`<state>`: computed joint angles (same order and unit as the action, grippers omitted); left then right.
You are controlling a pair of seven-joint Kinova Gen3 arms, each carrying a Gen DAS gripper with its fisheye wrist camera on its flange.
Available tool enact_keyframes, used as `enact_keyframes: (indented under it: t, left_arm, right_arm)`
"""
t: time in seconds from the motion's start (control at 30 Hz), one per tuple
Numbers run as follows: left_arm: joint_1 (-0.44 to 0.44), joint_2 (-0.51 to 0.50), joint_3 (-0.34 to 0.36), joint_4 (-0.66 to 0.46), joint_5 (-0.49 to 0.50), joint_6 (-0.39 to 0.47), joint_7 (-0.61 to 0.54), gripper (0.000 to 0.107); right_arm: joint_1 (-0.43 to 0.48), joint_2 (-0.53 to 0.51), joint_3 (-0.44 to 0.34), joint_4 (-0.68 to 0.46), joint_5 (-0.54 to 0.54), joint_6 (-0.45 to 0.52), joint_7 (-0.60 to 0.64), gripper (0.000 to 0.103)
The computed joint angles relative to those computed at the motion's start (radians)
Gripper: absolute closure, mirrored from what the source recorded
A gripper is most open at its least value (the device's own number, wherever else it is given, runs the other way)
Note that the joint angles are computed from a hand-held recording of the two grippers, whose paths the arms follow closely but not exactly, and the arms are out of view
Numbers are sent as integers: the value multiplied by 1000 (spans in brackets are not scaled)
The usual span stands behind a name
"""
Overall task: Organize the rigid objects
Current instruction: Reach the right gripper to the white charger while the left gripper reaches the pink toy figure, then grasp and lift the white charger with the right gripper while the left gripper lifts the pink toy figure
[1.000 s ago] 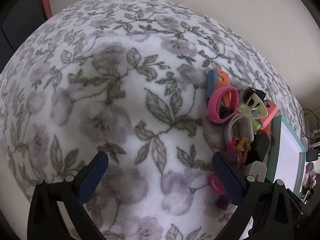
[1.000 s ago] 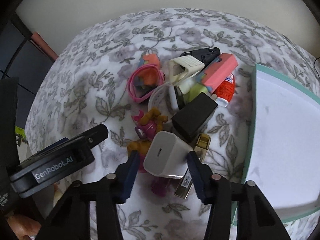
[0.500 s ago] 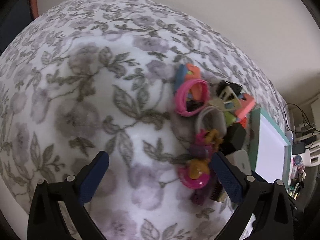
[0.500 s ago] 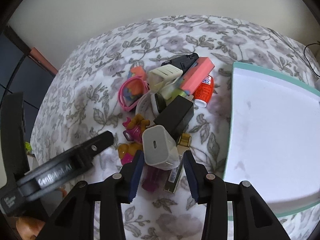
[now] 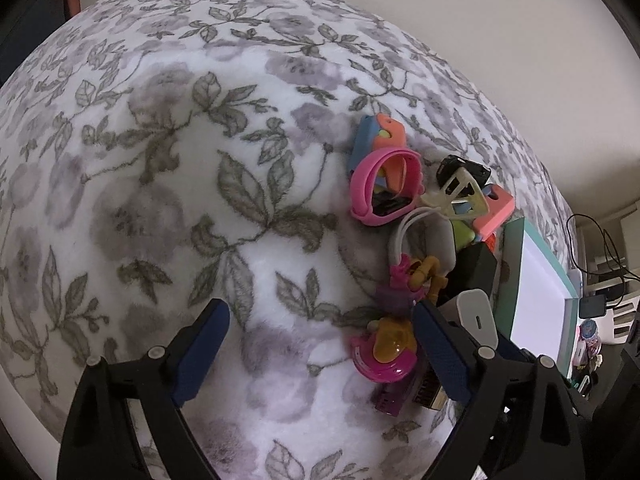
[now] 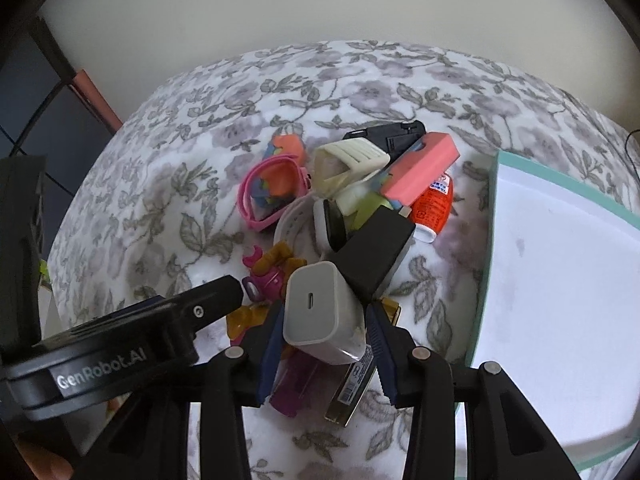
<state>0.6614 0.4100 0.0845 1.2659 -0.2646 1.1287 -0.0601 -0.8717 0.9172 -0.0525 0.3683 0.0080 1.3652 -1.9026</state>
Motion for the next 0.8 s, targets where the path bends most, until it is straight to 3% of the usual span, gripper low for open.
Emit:
enact_keyframes:
  t: [0.2,0.3,0.57,0.63,0.8]
  left_arm:
    - [1,0,2,-3,7,-1,8,15]
    - [0,8,4,-16,13,8,7,21]
    - [-2,43,14,-62,45,18,-47,22]
    - [2,60,14,-88,48,35,-71,29]
    - [12,87,10,-119,62,33,-121,62]
  right_arm:
    - [53,-69,-43,139,-57,-96,-22,67]
    - [65,-90,-45,166,-69,-97,-53,69]
    - [99,-141,-60,249,-84,-131,-82,71]
    - [110,-159,-63,282,-91,-155,-95,71]
    - [116,-168,-70,298,-90,-156,-102,71]
